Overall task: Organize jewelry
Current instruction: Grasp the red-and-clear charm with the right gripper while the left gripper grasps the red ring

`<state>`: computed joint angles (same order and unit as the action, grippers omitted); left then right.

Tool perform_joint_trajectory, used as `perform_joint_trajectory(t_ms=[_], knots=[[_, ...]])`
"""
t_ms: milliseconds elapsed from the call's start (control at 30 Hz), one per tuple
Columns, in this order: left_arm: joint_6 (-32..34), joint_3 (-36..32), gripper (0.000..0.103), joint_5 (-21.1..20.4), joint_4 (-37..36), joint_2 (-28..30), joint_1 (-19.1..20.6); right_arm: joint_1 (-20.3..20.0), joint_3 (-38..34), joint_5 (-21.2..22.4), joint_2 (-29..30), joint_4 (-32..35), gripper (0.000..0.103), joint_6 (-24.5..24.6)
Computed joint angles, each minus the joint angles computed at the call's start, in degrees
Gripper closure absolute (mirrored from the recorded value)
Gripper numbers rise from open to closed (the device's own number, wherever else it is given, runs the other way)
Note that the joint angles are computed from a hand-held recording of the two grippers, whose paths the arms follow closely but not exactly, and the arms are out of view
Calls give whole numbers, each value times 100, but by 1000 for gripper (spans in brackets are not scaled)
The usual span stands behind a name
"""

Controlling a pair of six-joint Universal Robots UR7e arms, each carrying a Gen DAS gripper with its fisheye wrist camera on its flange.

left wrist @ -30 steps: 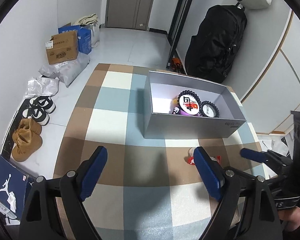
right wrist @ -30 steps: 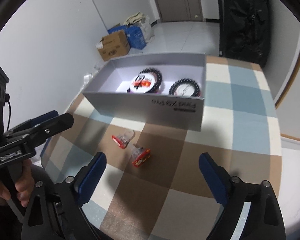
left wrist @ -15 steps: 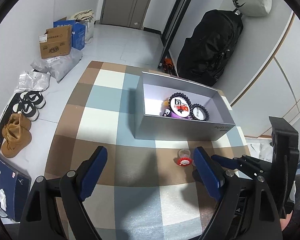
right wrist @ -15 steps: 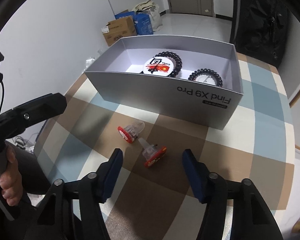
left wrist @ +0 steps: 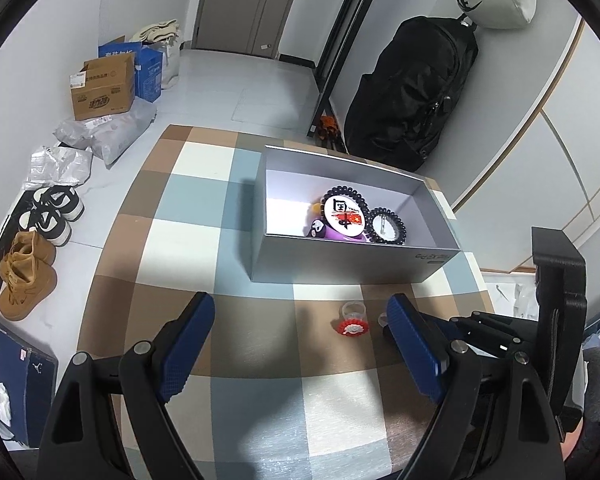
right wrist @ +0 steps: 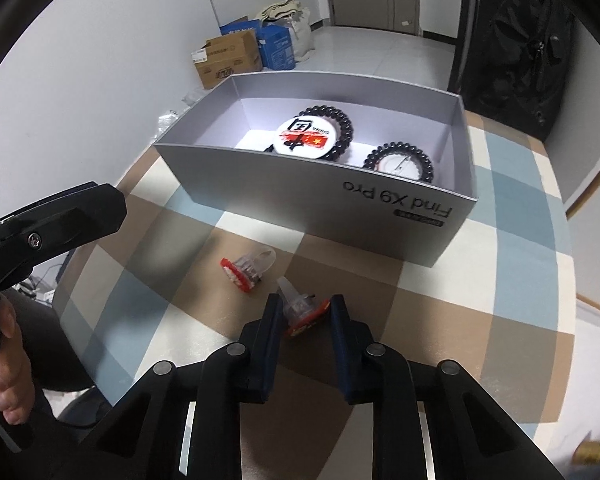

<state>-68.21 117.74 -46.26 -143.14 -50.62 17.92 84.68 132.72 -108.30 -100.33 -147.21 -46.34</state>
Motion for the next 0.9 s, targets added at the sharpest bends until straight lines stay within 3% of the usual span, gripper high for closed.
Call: perform_joint_trajectory(t_ms=[433, 900], knots=[[335, -255, 18, -273, -55, 243, 100, -345, -178, 255, -302, 405, 81, 83], [509, -713, 18, -499, 468, 706, 204, -644, -423, 728, -614, 807, 81, 157]])
